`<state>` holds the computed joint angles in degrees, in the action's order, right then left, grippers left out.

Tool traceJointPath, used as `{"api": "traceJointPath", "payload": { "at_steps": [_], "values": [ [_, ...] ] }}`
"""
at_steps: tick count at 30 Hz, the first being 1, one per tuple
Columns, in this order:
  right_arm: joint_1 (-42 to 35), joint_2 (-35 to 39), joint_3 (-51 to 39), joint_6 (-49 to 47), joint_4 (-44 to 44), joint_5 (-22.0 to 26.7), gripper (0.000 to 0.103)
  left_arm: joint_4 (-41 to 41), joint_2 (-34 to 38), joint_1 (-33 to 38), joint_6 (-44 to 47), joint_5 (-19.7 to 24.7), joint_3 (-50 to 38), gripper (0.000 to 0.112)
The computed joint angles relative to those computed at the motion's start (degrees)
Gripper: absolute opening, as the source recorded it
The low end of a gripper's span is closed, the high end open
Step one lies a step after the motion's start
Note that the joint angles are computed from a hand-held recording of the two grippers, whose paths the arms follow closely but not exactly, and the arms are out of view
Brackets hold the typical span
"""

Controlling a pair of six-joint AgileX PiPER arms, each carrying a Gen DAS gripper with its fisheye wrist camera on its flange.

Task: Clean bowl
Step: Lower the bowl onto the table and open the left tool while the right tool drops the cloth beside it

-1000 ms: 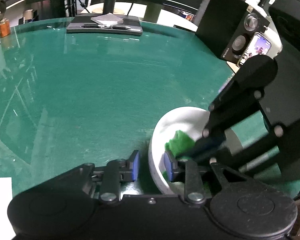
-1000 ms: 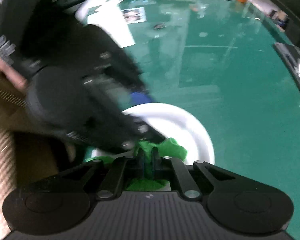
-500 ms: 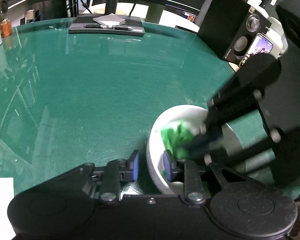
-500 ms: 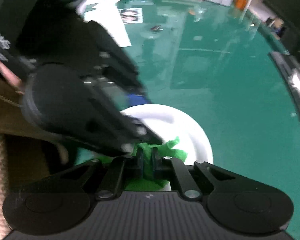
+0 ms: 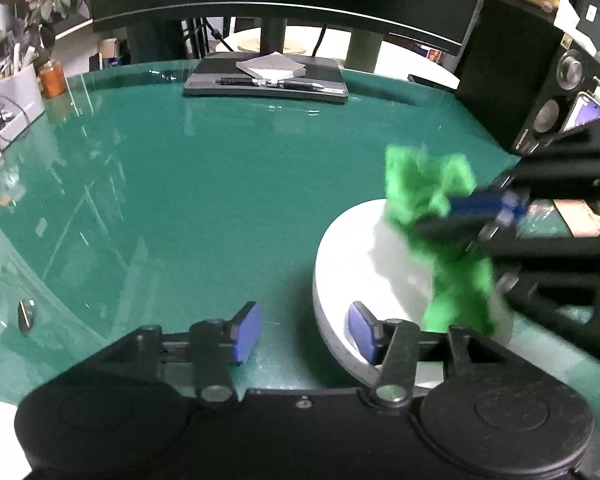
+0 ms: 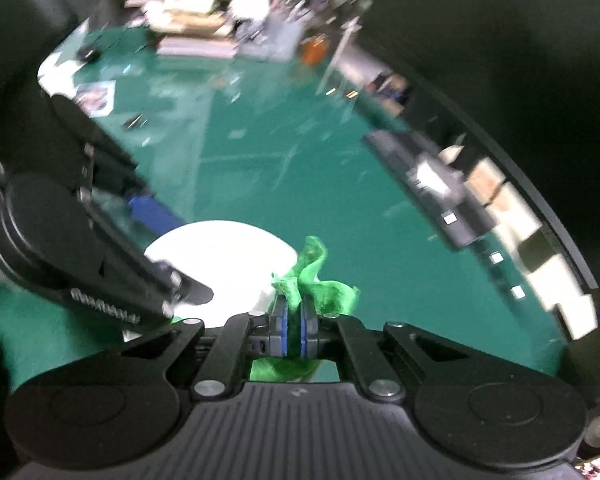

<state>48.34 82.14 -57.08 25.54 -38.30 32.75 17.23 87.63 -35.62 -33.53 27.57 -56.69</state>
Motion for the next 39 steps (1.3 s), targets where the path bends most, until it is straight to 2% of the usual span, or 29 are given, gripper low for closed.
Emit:
{"api": "traceJointPath", "payload": {
  "at_steps": [1, 3, 8, 12, 13, 14, 15, 16, 18, 20, 21, 22, 23, 24, 25, 28, 30, 31, 32, 34, 36, 39],
  "values": [
    [0.4, -0.9, 0.4, 5.6, -4.9, 1.4, 0.006, 0.0, -0.4, 0.6, 0.6, -0.3, 0.6, 0.052],
    [-1.3, -0.9, 1.1, 11.2, -7.7, -0.1, 0.006, 1.0, -0.4, 1.3, 0.3, -0.3, 1.0, 0.057],
    [-6.6, -4.1, 4.2, 17.2, -5.2, -1.4, 0.007, 2.6, -1.8, 3.5, 0.0, -0.6, 2.8, 0.059],
    [-10.0, -5.2, 7.4, 20.8, -2.5, -3.7, 0.008, 7.7, -1.9, 4.8, -4.7, 0.5, 2.8, 0.058],
    [-12.2, -4.9, 9.3, 23.8, -1.6, -6.3, 0.009, 9.0, -2.3, 4.8, -6.0, 0.8, 2.9, 0.058],
    [-13.4, -4.5, 10.3, 24.5, 0.0, -8.3, 0.015, 10.3, -2.7, 4.9, -7.1, 0.9, 3.1, 0.058],
    [-14.7, -4.0, 11.1, 24.6, 1.9, -10.2, 0.027, 11.5, -3.4, 5.1, -8.1, 0.8, 3.2, 0.059],
    [-15.4, -4.0, 11.9, 24.8, 3.5, -11.7, 0.035, 12.5, -4.0, 5.2, -8.9, 0.9, 3.2, 0.061],
    [-16.2, -4.4, 13.8, 28.4, 3.6, -14.6, 0.061, 14.2, -5.0, 4.9, -10.1, 1.8, 3.0, 0.073],
    [-16.2, -5.4, 15.9, 37.1, -1.0, -17.0, 0.081, 14.7, -5.8, 4.2, -10.2, 2.9, 2.5, 0.092],
    [-15.6, -6.5, 16.4, 40.6, -3.7, -16.7, 0.082, 14.0, -6.4, 3.6, -8.8, 4.1, 1.7, 0.096],
    [-15.1, -7.9, 16.5, 41.9, -4.1, -15.8, 0.082, 13.3, -6.9, 3.0, -7.8, 5.0, 1.1, 0.103],
    [-14.8, -8.7, 16.2, 40.9, -2.3, -14.8, 0.086, 12.6, -7.5, 2.4, -6.5, 5.9, 0.6, 0.102],
    [-14.1, -10.3, 15.1, 38.4, 1.6, -11.9, 0.099, 11.0, -7.9, 1.7, -4.4, 7.4, -0.6, 0.102],
    [-13.3, -11.5, 13.8, 37.6, 3.9, -8.8, 0.102, 9.4, -8.0, 1.2, -2.5, 8.9, -1.9, 0.102],
    [-10.2, -10.6, 4.9, 36.0, 11.3, 6.6, 0.103, 6.0, -6.9, -1.3, 0.1, 17.1, -8.5, 0.102],
    [-11.0, -8.6, -2.3, 28.9, 20.1, 16.5, 0.103, 5.4, -6.1, -3.1, 0.0, 22.2, -12.8, 0.102],
    [-12.2, -7.5, -5.0, 24.5, 24.7, 19.9, 0.103, 5.6, -6.2, -3.7, -0.2, 23.3, -13.7, 0.102],
    [-13.1, -7.2, -6.1, 22.4, 27.1, 21.3, 0.103, 6.1, -6.3, -4.6, -0.5, 24.7, -14.7, 0.102],
    [-12.8, -8.0, -6.7, 24.5, 27.9, 23.3, 0.103, 6.6, -6.3, -6.6, -0.9, 28.8, -17.4, 0.102],
    [-9.0, -9.0, -8.1, 29.2, 24.8, 27.6, 0.103, 5.5, -6.0, -7.3, -0.7, 32.5, -19.9, 0.102],
    [-2.5, -9.9, -8.8, 36.8, 16.2, 32.1, 0.103, 5.0, -7.2, -8.4, -1.8, 34.0, -20.3, 0.102]
  ]
}}
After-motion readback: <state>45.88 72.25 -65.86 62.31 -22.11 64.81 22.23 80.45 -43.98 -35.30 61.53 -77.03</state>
